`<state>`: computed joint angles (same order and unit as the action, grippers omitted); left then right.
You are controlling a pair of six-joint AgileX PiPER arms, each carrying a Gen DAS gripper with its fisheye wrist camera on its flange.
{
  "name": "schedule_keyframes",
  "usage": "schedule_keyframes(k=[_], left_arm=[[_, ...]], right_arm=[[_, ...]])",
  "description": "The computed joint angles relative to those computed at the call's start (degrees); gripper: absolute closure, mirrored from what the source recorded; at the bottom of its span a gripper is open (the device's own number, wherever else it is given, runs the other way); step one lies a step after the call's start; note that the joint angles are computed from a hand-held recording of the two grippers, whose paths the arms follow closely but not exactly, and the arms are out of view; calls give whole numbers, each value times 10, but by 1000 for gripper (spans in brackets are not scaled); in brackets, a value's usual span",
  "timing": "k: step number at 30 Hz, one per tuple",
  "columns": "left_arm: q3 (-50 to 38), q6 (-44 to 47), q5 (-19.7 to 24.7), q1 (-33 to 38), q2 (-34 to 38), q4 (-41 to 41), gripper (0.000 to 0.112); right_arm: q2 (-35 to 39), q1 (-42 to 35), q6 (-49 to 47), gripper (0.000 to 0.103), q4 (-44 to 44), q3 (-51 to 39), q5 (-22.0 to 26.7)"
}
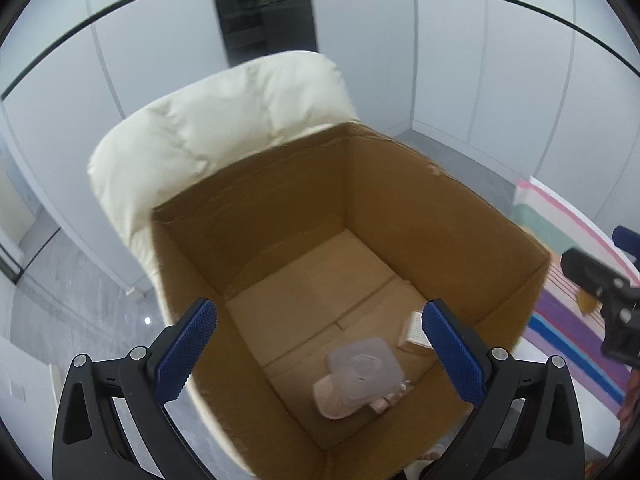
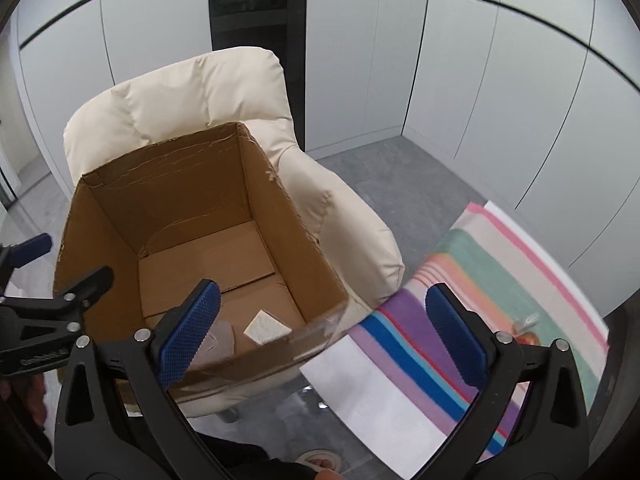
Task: Organize objects
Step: 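Open the left tool to drop the bottle while the right tool releases the frosted box, then move both tools back over the table toward the jar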
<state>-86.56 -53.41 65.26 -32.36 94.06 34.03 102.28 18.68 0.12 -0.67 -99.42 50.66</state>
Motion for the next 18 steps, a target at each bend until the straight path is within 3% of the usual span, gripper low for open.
schedule_keyframes(k=[4, 10, 18], left_arm=[[-13, -2, -29, -1, 19, -36, 9], [-77, -12, 0, -50, 73, 21, 9], [-170, 26, 0, -78, 131, -3, 9]], right_arm=[[-18, -24, 8, 0, -14, 25, -12], [-39, -76, -26, 0, 8, 52, -11], [-65, -145, -88, 0, 58, 85, -12]])
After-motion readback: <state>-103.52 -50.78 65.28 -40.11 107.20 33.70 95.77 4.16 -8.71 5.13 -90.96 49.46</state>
